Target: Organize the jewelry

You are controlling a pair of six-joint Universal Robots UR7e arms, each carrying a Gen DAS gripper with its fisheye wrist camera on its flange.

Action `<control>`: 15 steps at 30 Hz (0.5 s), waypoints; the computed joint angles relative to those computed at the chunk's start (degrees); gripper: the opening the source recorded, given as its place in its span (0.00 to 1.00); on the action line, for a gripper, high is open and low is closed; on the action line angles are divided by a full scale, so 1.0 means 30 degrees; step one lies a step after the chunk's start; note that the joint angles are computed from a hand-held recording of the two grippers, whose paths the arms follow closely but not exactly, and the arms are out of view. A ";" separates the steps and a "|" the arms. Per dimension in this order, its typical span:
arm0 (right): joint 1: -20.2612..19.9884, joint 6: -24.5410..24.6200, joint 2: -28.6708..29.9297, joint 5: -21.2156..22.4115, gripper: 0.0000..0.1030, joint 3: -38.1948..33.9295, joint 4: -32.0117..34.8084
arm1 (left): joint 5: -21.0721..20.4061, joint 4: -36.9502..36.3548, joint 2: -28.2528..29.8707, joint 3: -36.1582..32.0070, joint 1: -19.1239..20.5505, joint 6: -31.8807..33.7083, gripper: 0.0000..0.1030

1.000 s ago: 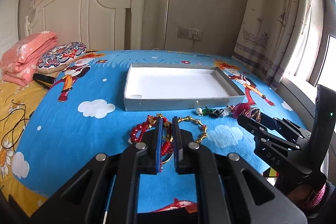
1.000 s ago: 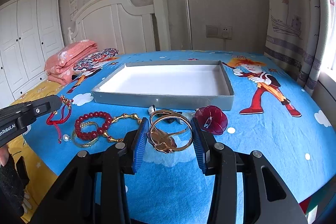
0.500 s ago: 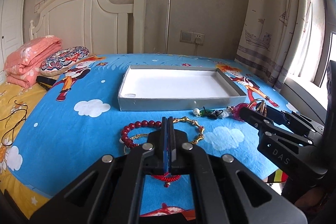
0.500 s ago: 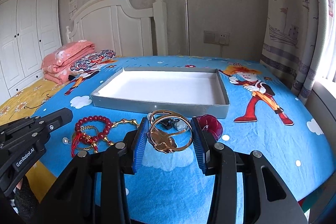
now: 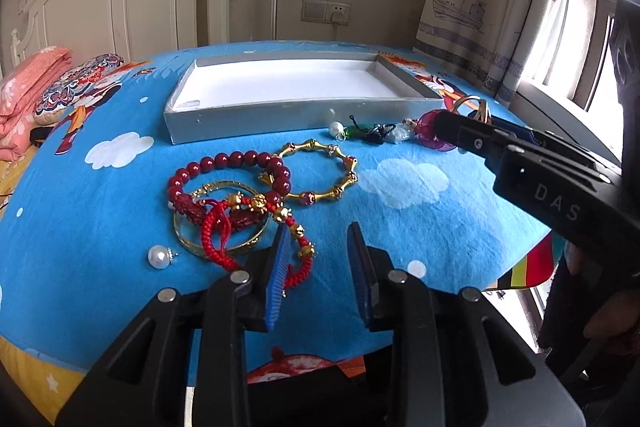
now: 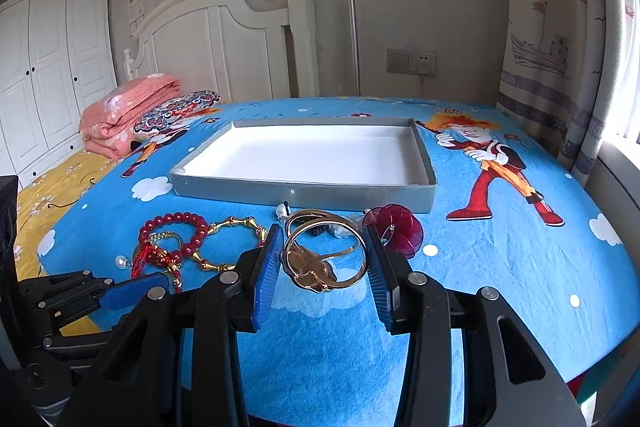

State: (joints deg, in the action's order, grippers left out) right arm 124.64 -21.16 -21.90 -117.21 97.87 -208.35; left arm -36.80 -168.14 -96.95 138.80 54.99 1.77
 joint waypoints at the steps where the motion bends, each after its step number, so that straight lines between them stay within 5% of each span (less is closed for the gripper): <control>1: -0.0041 0.0064 -0.0008 -0.0008 0.39 -0.0002 0.0009 | 0.0390 -0.0522 0.0367 0.0023 0.0024 0.0376 0.28; 5: -0.0149 0.0194 0.0064 -0.0045 0.39 -0.0052 0.0256 | 0.1210 -0.3868 0.1904 0.0095 0.0249 0.1897 0.28; 7: -0.0145 0.0137 0.0096 -0.0068 0.39 -0.0085 0.0304 | 0.1349 -0.4377 0.2115 0.0066 0.0291 0.2101 0.07; 15: 0.0084 -0.0161 0.0069 0.0135 0.39 0.0055 -0.0131 | 0.1693 -0.6340 0.1051 0.0936 -0.1169 0.3109 0.07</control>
State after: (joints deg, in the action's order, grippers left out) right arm 124.89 -21.64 -21.70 -116.81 98.04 -208.74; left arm -31.72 -187.16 -93.79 141.61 51.48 11.10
